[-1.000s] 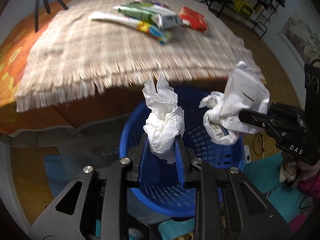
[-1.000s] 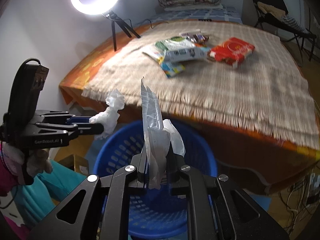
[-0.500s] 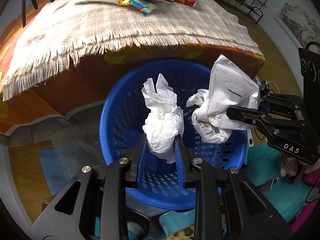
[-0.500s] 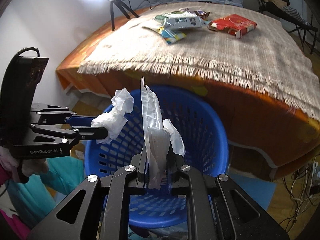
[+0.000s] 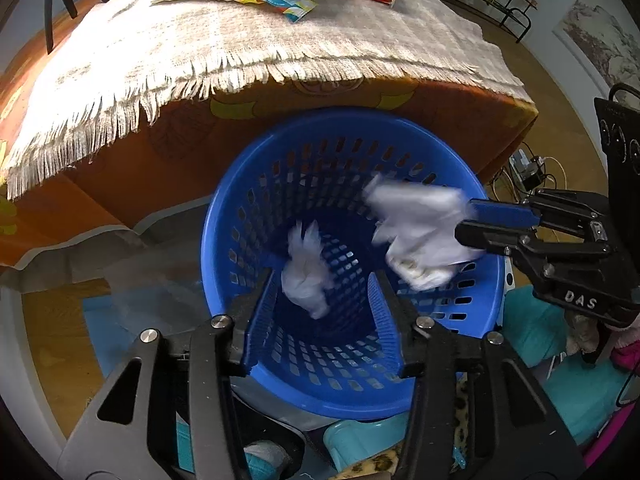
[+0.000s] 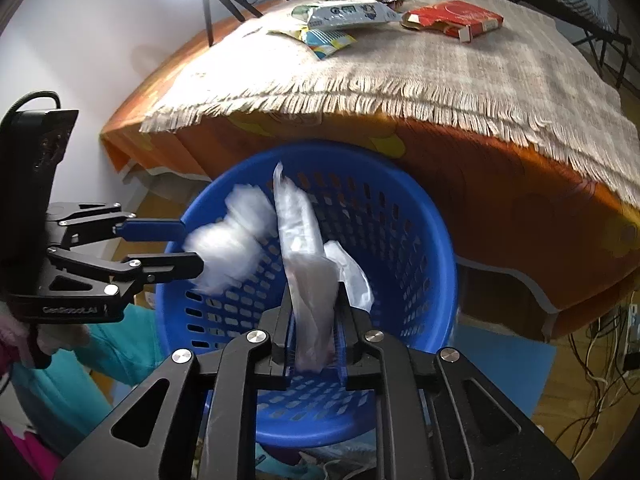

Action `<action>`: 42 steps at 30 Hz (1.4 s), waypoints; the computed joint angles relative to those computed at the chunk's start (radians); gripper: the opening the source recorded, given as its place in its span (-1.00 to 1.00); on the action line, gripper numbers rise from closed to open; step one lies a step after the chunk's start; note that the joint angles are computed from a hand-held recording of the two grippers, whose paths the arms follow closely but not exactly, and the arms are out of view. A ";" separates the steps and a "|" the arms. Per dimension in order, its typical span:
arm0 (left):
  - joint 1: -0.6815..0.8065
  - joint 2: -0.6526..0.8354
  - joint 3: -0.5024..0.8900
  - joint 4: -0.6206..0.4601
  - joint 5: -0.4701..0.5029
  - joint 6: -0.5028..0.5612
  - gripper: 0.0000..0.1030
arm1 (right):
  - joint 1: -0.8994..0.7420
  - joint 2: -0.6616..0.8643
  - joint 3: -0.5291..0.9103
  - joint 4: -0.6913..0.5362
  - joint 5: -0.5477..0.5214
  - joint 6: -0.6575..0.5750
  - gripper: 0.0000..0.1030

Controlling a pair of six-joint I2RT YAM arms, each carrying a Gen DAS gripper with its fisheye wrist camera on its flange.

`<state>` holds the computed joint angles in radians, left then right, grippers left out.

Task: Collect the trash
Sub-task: 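Carry tissue and bag to the blue basket and open both tools, then move both tools back over the blanket toward the carton and red box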

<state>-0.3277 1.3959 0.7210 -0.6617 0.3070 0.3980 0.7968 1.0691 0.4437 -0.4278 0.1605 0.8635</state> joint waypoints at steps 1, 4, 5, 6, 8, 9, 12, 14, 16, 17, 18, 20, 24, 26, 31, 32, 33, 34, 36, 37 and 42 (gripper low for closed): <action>0.002 0.003 0.001 0.000 -0.002 0.000 -0.06 | -0.001 0.005 0.002 -0.002 0.000 0.000 -0.60; 0.007 0.012 0.003 0.000 -0.008 -0.002 -0.04 | 0.009 0.012 0.007 -0.007 0.017 0.005 -0.11; 0.007 0.014 0.004 0.000 -0.009 -0.002 0.06 | 0.013 0.012 0.008 -0.007 0.026 0.009 -0.02; 0.008 0.015 0.004 0.002 -0.010 -0.004 0.19 | 0.016 0.011 0.010 -0.010 0.032 0.011 -0.01; 0.009 0.012 0.003 0.005 -0.010 -0.006 0.28 | 0.013 0.015 0.017 -0.018 0.034 0.007 -0.01; 0.010 0.013 0.005 0.005 -0.009 -0.006 0.28 | 0.010 0.019 0.022 -0.023 0.034 0.005 0.00; 0.011 0.017 0.011 0.005 -0.012 -0.010 0.28 | 0.007 0.030 0.027 -0.029 0.032 0.007 0.04; 0.005 0.019 0.013 0.006 -0.017 -0.021 0.28 | 0.003 0.033 0.028 -0.031 0.031 0.006 0.11; 0.000 0.023 0.017 0.009 -0.019 -0.032 0.28 | 0.004 0.034 0.032 -0.039 0.038 0.009 0.20; -0.002 0.024 0.020 0.010 -0.020 -0.036 0.28 | 0.002 0.040 0.036 -0.042 0.044 0.008 0.26; 0.005 0.026 0.028 0.005 -0.019 -0.032 0.28 | 0.003 0.045 0.042 -0.048 0.050 0.011 0.27; 0.008 0.026 0.036 0.004 -0.015 -0.037 0.28 | -0.001 0.052 0.056 -0.065 0.058 0.012 0.29; 0.018 0.030 0.071 -0.005 -0.005 -0.046 0.28 | -0.015 0.080 0.093 -0.108 0.069 0.005 0.30; 0.021 0.038 0.095 -0.011 0.000 -0.055 0.28 | -0.024 0.088 0.107 -0.124 0.069 0.001 0.30; 0.022 0.061 0.156 -0.017 0.001 -0.072 0.28 | -0.062 0.072 0.122 -0.142 0.063 -0.023 0.31; 0.020 0.067 0.169 -0.018 0.001 -0.079 0.28 | -0.074 0.065 0.126 -0.147 0.063 -0.031 0.31; 0.020 0.077 0.186 -0.020 0.001 -0.084 0.28 | -0.082 0.057 0.132 -0.155 0.067 -0.035 0.31; 0.019 0.083 0.197 -0.022 0.002 -0.088 0.28 | -0.096 0.050 0.135 -0.160 0.067 -0.044 0.31; 0.016 0.102 0.231 -0.029 0.003 -0.099 0.28 | -0.130 0.030 0.140 -0.167 0.060 -0.067 0.31; 0.019 0.111 0.245 -0.032 0.005 -0.100 0.28 | -0.151 0.019 0.142 -0.170 0.054 -0.079 0.31; 0.013 0.155 0.323 -0.044 0.005 -0.125 0.29 | -0.249 -0.016 0.159 -0.174 0.022 -0.143 0.31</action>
<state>-0.3146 1.5511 1.0443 -0.7059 0.3119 0.2732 0.5481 1.0534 0.6029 -0.6017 0.1830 0.7203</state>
